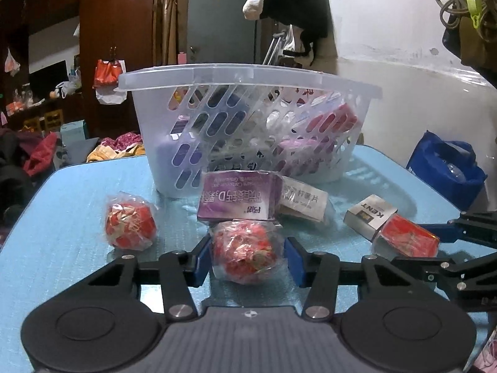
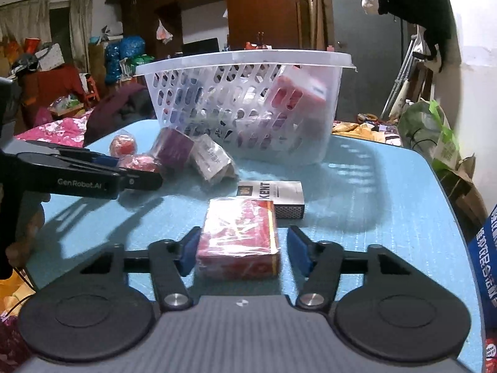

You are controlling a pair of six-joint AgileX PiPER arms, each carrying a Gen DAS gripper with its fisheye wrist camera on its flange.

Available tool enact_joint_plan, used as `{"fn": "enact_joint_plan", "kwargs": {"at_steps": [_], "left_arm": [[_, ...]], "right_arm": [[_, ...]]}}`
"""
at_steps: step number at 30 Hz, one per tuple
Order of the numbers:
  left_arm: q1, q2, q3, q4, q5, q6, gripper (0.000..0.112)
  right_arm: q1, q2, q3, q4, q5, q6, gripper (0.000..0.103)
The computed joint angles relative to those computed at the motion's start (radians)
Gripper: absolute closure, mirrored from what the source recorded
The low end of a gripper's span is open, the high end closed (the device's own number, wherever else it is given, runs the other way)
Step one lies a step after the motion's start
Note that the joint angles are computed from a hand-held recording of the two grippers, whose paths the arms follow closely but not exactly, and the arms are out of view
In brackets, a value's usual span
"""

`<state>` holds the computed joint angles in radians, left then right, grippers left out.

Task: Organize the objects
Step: 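Grasp the red box with the right tool while the left tool grasps a red wrapped ball, then drop both items into the white basket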

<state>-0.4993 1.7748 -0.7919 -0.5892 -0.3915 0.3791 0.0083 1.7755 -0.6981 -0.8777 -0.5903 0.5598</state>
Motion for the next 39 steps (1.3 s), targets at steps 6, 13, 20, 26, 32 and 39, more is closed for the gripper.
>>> {"fn": "enact_joint_plan", "kwargs": {"at_steps": [6, 13, 20, 26, 32, 39], "left_arm": [[-0.012, -0.001, 0.015, -0.011, -0.043, -0.008, 0.059], [-0.033, -0.015, 0.085, 0.056, -0.179, -0.086, 0.060], [-0.043, -0.021, 0.106, 0.068, -0.224, -0.101, 0.060], [-0.056, -0.024, 0.148, 0.090, -0.308, -0.126, 0.060], [-0.044, -0.031, 0.159, 0.119, -0.313, -0.146, 0.060], [-0.044, -0.060, 0.231, 0.177, -0.438, -0.240, 0.060]], "right_arm": [[-0.021, 0.006, 0.033, 0.038, -0.080, -0.058, 0.049], [-0.053, 0.013, 0.070, 0.050, -0.190, -0.100, 0.049], [-0.067, 0.022, 0.090, 0.077, -0.256, -0.137, 0.049], [-0.074, 0.031, 0.120, 0.125, -0.326, -0.196, 0.049], [-0.089, 0.050, 0.133, 0.128, -0.389, -0.200, 0.049], [-0.093, 0.007, 0.168, 0.111, -0.439, -0.189, 0.049]]}}
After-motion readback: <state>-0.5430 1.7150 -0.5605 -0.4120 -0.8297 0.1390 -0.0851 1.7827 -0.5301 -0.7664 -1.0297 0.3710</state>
